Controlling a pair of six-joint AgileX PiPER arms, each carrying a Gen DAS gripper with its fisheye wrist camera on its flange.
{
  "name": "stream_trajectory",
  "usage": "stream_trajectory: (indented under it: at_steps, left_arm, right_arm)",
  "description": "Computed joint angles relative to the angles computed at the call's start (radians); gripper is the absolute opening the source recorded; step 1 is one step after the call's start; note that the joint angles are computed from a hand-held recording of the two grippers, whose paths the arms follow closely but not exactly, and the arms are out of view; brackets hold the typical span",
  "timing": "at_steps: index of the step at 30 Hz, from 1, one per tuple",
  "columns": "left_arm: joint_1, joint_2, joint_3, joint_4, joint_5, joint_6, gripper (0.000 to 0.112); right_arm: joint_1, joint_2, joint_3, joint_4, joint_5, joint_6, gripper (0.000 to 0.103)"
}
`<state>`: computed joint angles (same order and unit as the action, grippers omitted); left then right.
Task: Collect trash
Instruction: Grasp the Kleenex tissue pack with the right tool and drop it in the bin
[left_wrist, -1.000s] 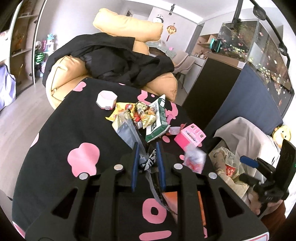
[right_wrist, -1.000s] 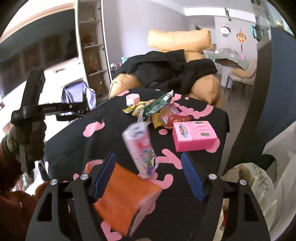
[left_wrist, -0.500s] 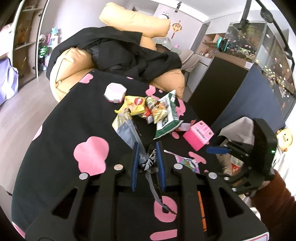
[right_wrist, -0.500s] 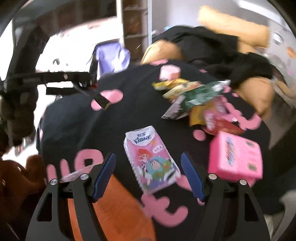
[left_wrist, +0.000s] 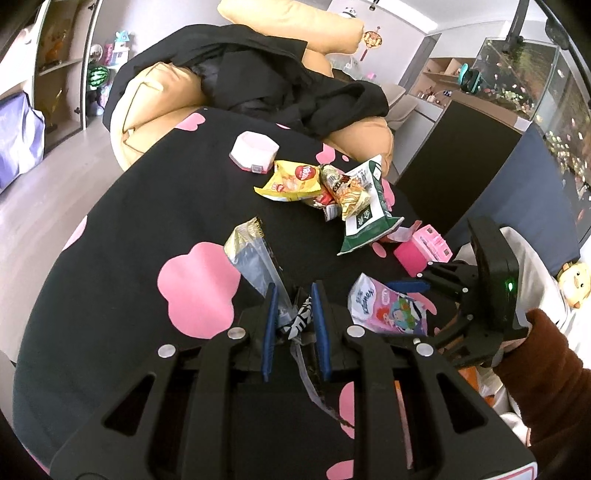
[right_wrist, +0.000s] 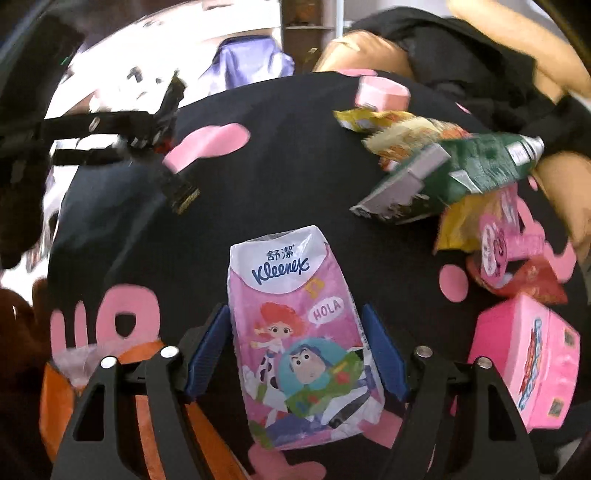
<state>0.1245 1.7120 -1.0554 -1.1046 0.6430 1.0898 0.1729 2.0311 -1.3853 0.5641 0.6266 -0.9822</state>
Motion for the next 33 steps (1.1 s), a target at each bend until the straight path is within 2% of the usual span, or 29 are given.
stream_trajectory:
  at_steps: [1,2,3,10,12,18,20,25,29,33]
  left_arm:
    - [-0.003,-0.003,0.002,0.0,-0.001,-0.001,0.018]
    - [-0.006,-0.008,0.006,-0.003,0.0,0.002,0.018]
    - [-0.007,-0.013,0.008,-0.004,0.001,0.004,0.018]
    - [-0.055,-0.089,-0.001,-0.016,0.008,0.001,0.018]
    - [-0.089,-0.122,-0.009,-0.018,0.002,-0.006,0.018]
    - [-0.266,-0.164,-0.073,0.025,-0.057,-0.077,0.018]
    - [-0.34,-0.158,-0.106,0.043,-0.077,-0.111,0.018]
    - [-0.538,-0.095,-0.225,0.107,-0.095,-0.221,0.018]
    - [-0.682,-0.023,-0.315,0.15,-0.114,-0.271,0.018]
    - [-0.8,0.117,-0.47,0.246,-0.069,-0.39,0.018]
  right_arm:
    - [-0.004,0.002,-0.008,-0.003,0.003,0.017,0.026]
    - [-0.019,0.004,-0.026,0.008,0.045,0.026,0.022]
    - [-0.037,-0.003,-0.028,0.03,0.071,0.034,0.022]
    - [-0.096,-0.25,0.184,0.111,-0.04,0.041,0.021]
    - [-0.121,-0.369,0.272,0.134,-0.082,0.043,0.021]
    - [-0.247,-0.626,0.422,0.169,-0.1,-0.011,0.021]
    - [-0.332,-0.715,0.473,0.21,-0.096,-0.065,0.021]
    - [-0.604,-0.842,0.536,0.337,-0.029,-0.226,0.021]
    - [-0.887,-0.889,0.564,0.473,0.108,-0.384,0.021]
    - [-1.127,-0.883,0.574,0.544,0.221,-0.479,0.021]
